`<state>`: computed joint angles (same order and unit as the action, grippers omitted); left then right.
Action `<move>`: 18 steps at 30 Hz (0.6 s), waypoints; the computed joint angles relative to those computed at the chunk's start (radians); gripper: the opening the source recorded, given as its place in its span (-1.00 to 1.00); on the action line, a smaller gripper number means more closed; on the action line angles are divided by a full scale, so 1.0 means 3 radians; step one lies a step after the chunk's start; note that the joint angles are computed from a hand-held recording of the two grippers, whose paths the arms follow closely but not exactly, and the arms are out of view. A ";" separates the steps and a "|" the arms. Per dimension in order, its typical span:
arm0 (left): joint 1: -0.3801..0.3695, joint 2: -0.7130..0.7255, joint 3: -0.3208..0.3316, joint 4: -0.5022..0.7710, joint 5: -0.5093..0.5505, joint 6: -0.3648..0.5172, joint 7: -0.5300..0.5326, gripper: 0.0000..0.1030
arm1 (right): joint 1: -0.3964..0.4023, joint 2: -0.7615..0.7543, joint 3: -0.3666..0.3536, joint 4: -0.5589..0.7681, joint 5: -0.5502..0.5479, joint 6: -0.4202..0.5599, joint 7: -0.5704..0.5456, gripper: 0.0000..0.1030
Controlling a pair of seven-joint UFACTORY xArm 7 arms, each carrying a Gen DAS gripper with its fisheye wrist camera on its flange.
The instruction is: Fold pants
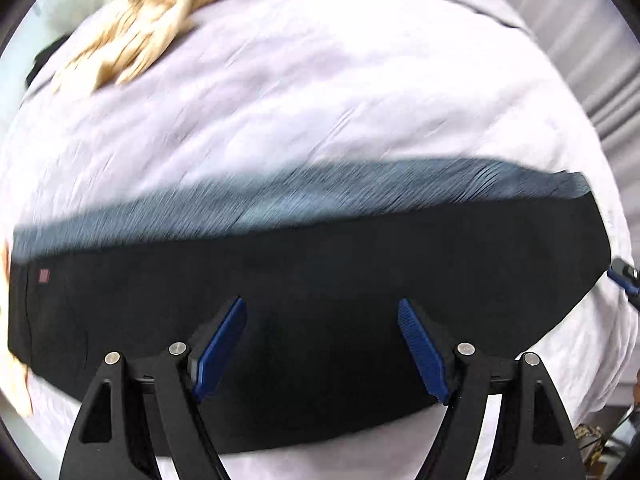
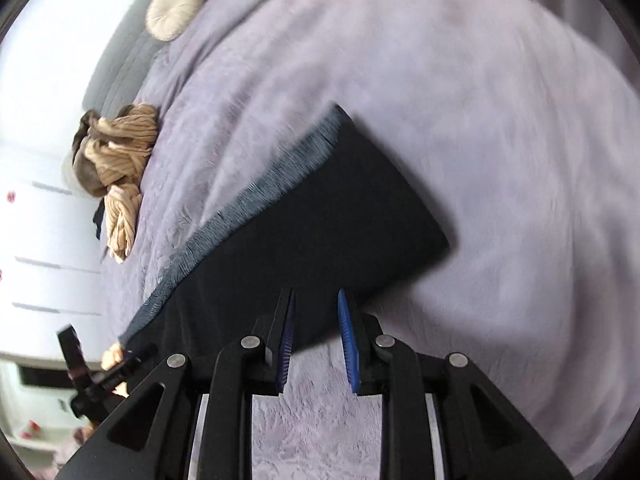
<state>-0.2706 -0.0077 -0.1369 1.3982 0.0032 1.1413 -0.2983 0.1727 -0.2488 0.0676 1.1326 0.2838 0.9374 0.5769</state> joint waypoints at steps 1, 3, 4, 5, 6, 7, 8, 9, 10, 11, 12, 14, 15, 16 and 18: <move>-0.0017 0.0087 -0.0017 0.0076 0.0024 -0.0029 -0.0005 0.53 | -0.0014 0.0140 0.0024 0.0162 -0.0095 0.0060 -0.0012 -0.50; -0.0067 0.0322 -0.0040 0.0290 0.0072 -0.0054 -0.0050 0.53 | 0.0003 0.0530 0.0024 0.0626 -0.0566 0.0345 0.0003 -0.50; -0.0092 0.0405 -0.0041 0.0354 0.0096 -0.0079 -0.0078 0.53 | -0.0073 0.0722 0.0101 0.0854 -0.0856 0.0491 0.0016 -0.50; -0.0127 0.0464 -0.0044 0.0408 0.0141 -0.0067 -0.0115 0.53 | -0.0038 0.0838 0.0077 0.0995 -0.1007 0.0551 0.0036 -0.45; -0.0145 0.0501 -0.0039 0.0454 0.0158 -0.0054 -0.0119 0.53 | -0.0042 0.0929 0.0055 0.1101 -0.1140 0.0622 0.0020 -0.36; -0.0159 0.0496 -0.0033 0.0443 0.0160 -0.0075 -0.0132 0.53 | -0.0042 0.0995 0.0037 0.1182 -0.1213 0.0673 -0.0004 -0.30; -0.0174 0.0491 -0.0034 0.0439 0.0145 -0.0087 -0.0159 0.53 | -0.0061 0.1029 0.0020 0.1200 -0.1211 0.0694 -0.0071 -0.14; -0.0175 0.0467 -0.0029 0.0407 0.0116 -0.0100 -0.0165 0.53 | -0.0096 0.1093 0.0022 0.1249 -0.1114 0.0737 -0.0168 -0.06; -0.0178 0.0442 -0.0026 0.0374 0.0103 -0.0091 -0.0188 0.53 | -0.0156 0.1165 0.0022 0.1286 -0.0879 0.0793 -0.0321 -0.09; -0.0197 0.0484 -0.0030 0.0423 0.0125 -0.0055 -0.0244 0.53 | -0.0232 0.1240 0.0061 0.1322 -0.0664 0.0876 -0.0398 -0.64; -0.0209 0.0518 -0.0026 0.0474 0.0145 0.0000 -0.0291 0.53 | -0.0167 0.1234 -0.0028 0.1323 -0.0588 0.0883 -0.0485 -0.67; -0.0213 0.0479 -0.0007 0.0439 0.0175 0.0037 -0.0385 0.53 | -0.0163 0.1171 -0.0032 0.1289 -0.0564 0.0750 -0.0565 -0.73; -0.0211 0.0454 -0.0006 0.0399 0.0174 0.0022 -0.0402 0.53 | -0.0176 0.1127 -0.0043 0.1242 -0.0517 0.0657 -0.0568 -0.74; -0.0215 0.0457 -0.0005 0.0387 0.0213 0.0017 -0.0422 0.53 | -0.0189 0.1114 -0.0055 0.1223 -0.0494 0.0632 -0.0564 -0.74; -0.0231 0.0533 0.0006 0.0409 0.0364 0.0010 -0.0471 0.53 | -0.0218 0.1186 -0.0086 0.1223 -0.0507 0.0649 -0.0483 -0.74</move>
